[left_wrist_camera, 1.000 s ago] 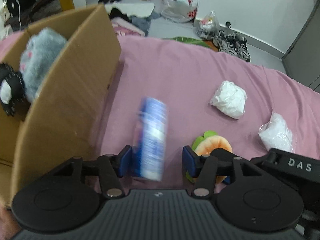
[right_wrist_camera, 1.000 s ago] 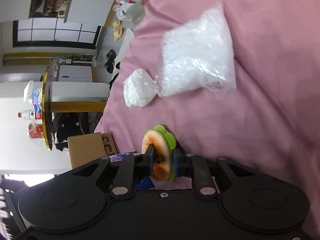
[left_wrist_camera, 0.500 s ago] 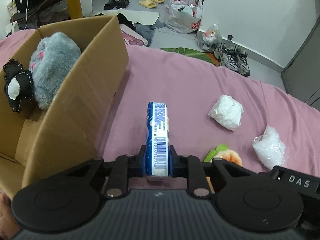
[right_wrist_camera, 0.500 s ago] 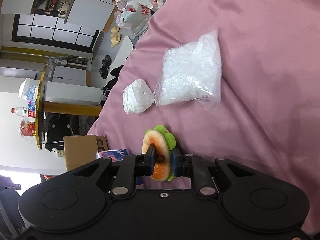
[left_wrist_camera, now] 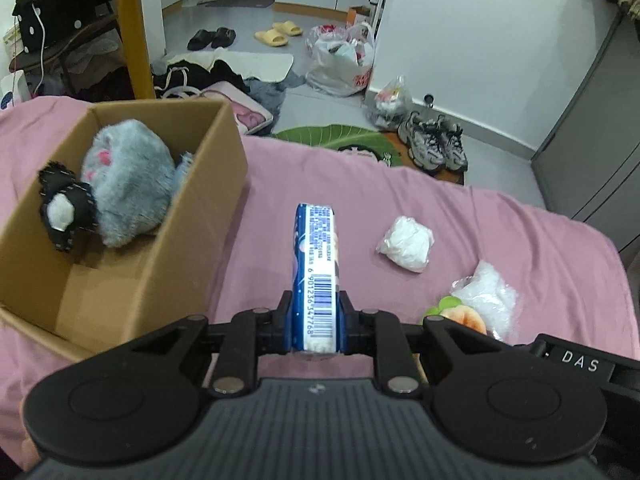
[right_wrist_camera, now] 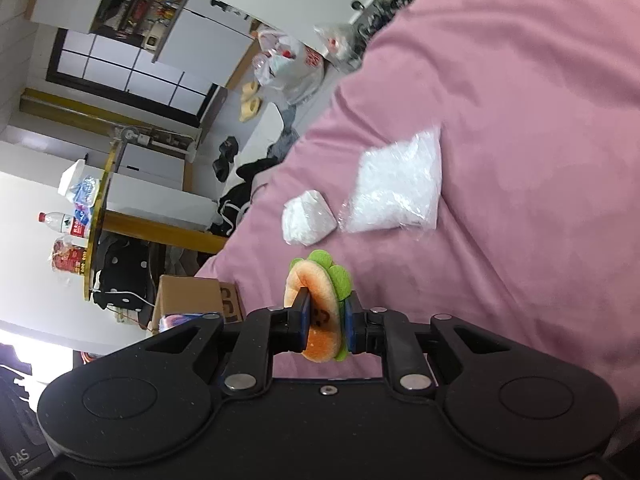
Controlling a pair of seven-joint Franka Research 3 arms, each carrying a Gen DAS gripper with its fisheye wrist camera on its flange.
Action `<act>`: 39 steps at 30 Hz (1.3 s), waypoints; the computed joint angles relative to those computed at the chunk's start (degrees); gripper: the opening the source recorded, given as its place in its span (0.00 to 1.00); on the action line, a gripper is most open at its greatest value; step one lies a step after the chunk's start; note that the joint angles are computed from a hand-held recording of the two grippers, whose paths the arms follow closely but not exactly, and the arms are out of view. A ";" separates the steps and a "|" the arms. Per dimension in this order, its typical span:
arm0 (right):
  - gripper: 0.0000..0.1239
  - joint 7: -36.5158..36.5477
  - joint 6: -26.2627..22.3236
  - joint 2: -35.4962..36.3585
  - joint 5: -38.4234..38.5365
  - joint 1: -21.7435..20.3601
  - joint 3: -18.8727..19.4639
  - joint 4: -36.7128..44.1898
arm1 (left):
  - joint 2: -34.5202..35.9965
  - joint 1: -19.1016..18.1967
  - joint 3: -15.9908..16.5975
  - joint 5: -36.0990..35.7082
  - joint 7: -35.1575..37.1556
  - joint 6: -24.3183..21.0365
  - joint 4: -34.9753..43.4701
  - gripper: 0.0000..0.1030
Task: Organize soft objects
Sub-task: 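Lift and carry the hamburger plush with the right tool while the left tool carries the packet to the box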
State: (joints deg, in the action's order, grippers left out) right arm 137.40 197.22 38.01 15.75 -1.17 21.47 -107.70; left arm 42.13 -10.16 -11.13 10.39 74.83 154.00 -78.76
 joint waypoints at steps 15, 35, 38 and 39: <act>0.14 -1.12 2.98 -6.29 3.68 9.60 -8.25 -2.87 | -9.66 6.53 -4.16 -5.67 4.75 7.87 -11.65 0.19; 0.14 -12.65 0.47 -7.32 16.98 24.86 -19.74 3.92 | -13.36 13.82 -6.88 -13.86 10.40 11.85 -14.67 0.19; 0.14 -14.60 -0.75 -6.63 19.31 27.80 -22.42 6.11 | -13.34 14.61 -6.83 -14.55 10.76 12.23 -14.36 0.19; 0.14 -15.16 -1.07 -6.32 19.79 28.50 -23.07 6.92 | -13.26 14.88 -6.84 -14.76 10.90 12.20 -14.13 0.19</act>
